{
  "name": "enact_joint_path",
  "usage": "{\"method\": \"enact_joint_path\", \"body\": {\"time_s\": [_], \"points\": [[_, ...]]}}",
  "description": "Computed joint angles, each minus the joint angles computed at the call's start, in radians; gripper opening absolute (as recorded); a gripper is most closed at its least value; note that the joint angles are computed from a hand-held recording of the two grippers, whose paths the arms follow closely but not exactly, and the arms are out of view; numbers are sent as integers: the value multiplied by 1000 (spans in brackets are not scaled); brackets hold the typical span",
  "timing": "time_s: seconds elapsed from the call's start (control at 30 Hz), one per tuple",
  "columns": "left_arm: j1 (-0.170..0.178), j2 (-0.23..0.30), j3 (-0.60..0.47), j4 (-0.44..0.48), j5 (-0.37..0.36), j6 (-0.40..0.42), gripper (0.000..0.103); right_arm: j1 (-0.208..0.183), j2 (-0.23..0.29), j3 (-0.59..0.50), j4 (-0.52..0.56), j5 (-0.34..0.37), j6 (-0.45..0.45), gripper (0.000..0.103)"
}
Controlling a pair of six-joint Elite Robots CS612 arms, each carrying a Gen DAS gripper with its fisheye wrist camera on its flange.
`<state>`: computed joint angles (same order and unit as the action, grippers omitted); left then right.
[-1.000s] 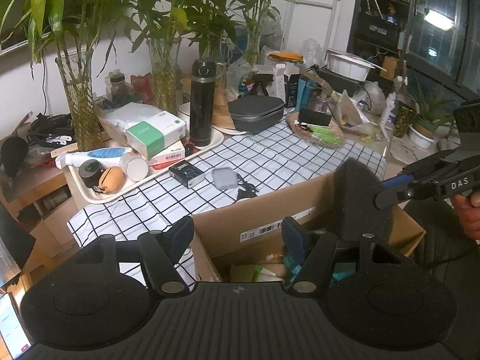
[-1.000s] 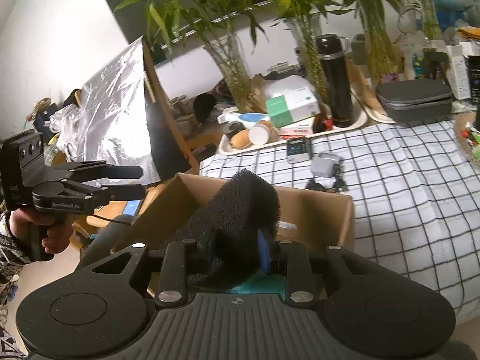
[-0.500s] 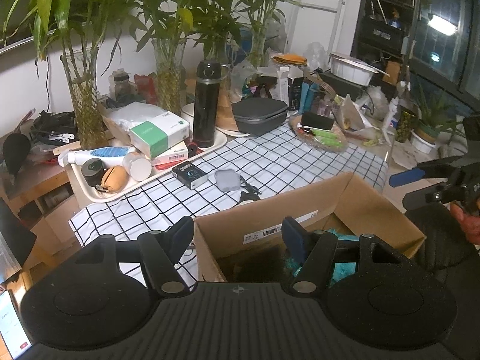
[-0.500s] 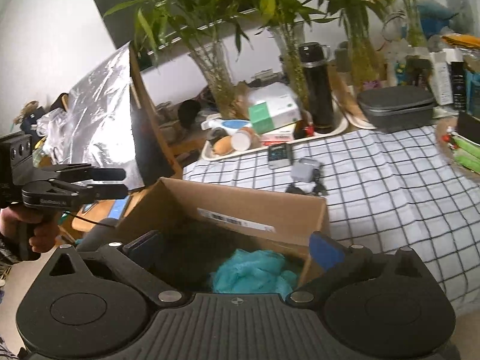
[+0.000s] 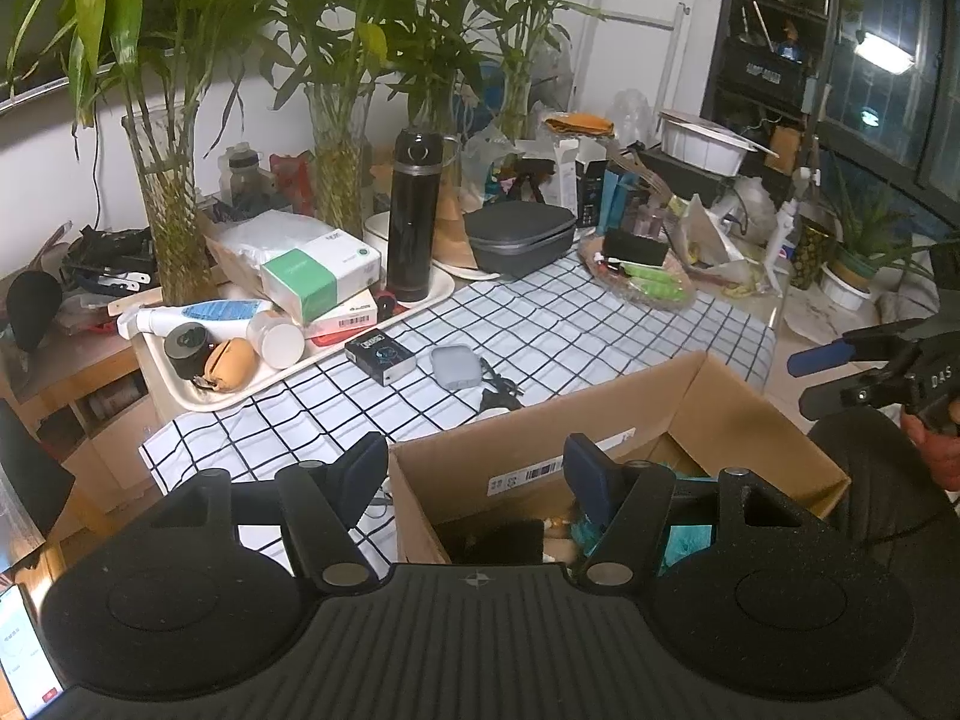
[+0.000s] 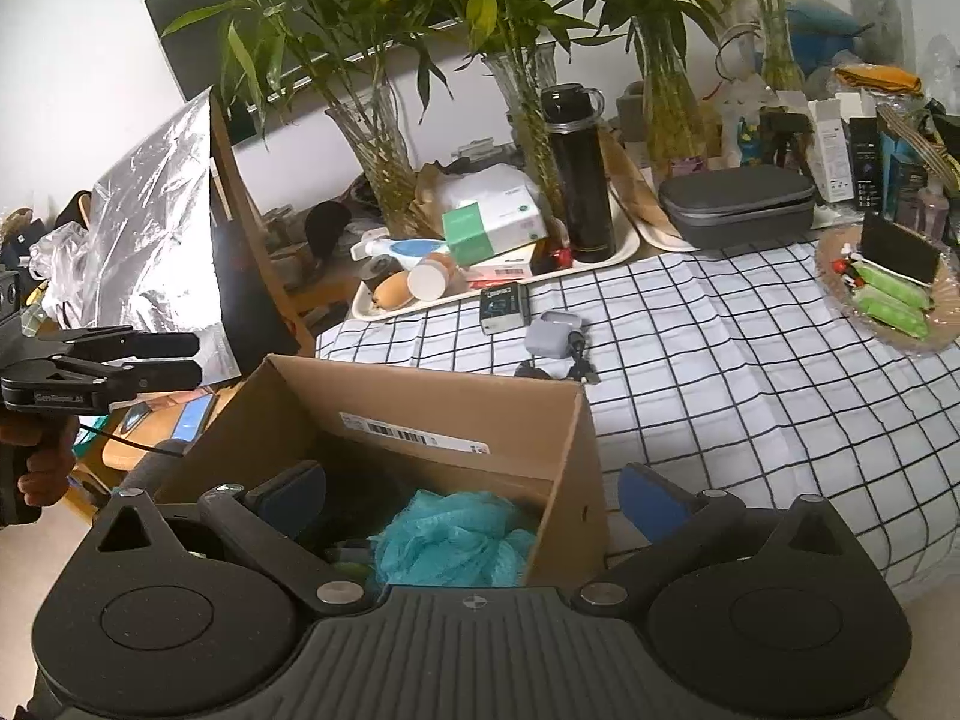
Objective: Organize soft objects
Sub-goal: 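Withdraw both tools from the box toward the items on the grid cloth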
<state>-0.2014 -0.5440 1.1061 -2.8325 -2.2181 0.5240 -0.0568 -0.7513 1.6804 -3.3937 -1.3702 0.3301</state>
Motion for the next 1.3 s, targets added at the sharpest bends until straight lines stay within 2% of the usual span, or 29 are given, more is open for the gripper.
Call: {"method": "enact_joint_path", "body": {"time_s": [0.87,1.3], "points": [[1,22,-34,-6,2,-19,64,-9,6,-5,4,-45,40,103],[-2,71,-117,29,6,-48,64,-22,25,-30,8,-64,74,103]]}}
